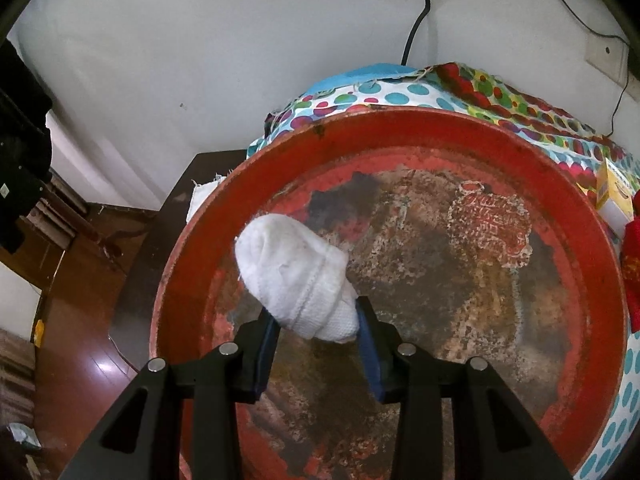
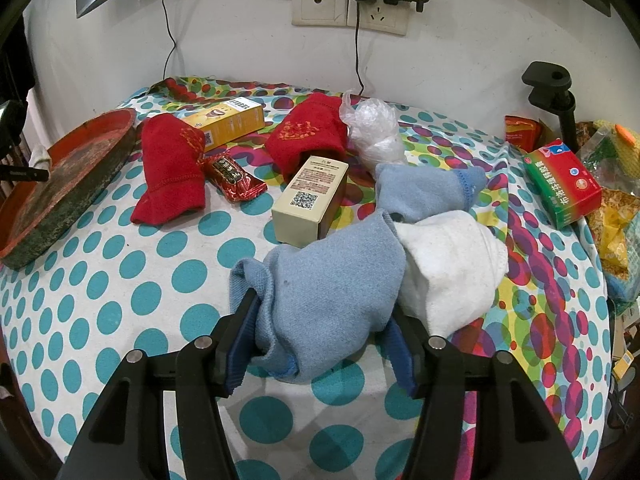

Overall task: Organize objects
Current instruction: 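Lower the white sock onto the red tray and open the left gripper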

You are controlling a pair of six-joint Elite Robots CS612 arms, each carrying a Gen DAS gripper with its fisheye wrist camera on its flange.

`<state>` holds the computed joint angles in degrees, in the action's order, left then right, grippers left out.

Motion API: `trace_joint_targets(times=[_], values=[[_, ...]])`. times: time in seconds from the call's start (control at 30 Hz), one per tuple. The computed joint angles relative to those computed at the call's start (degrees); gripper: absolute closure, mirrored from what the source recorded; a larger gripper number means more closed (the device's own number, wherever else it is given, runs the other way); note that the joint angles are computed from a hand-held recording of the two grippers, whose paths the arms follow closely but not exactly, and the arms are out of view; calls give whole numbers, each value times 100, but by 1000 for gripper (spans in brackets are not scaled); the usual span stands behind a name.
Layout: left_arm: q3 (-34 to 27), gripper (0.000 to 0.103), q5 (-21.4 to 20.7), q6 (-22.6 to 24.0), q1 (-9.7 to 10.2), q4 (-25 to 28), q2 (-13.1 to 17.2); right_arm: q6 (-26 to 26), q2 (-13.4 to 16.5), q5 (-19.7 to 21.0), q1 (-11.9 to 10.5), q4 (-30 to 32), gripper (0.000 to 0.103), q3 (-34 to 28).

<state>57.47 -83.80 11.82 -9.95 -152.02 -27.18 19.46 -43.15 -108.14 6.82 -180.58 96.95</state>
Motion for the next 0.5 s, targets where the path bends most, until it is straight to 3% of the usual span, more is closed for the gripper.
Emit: trace_joint_targets(times=[0.5], values=[[161, 55, -67, 115, -18, 87, -131, -7, -8, -6, -13, -16, 44, 29]])
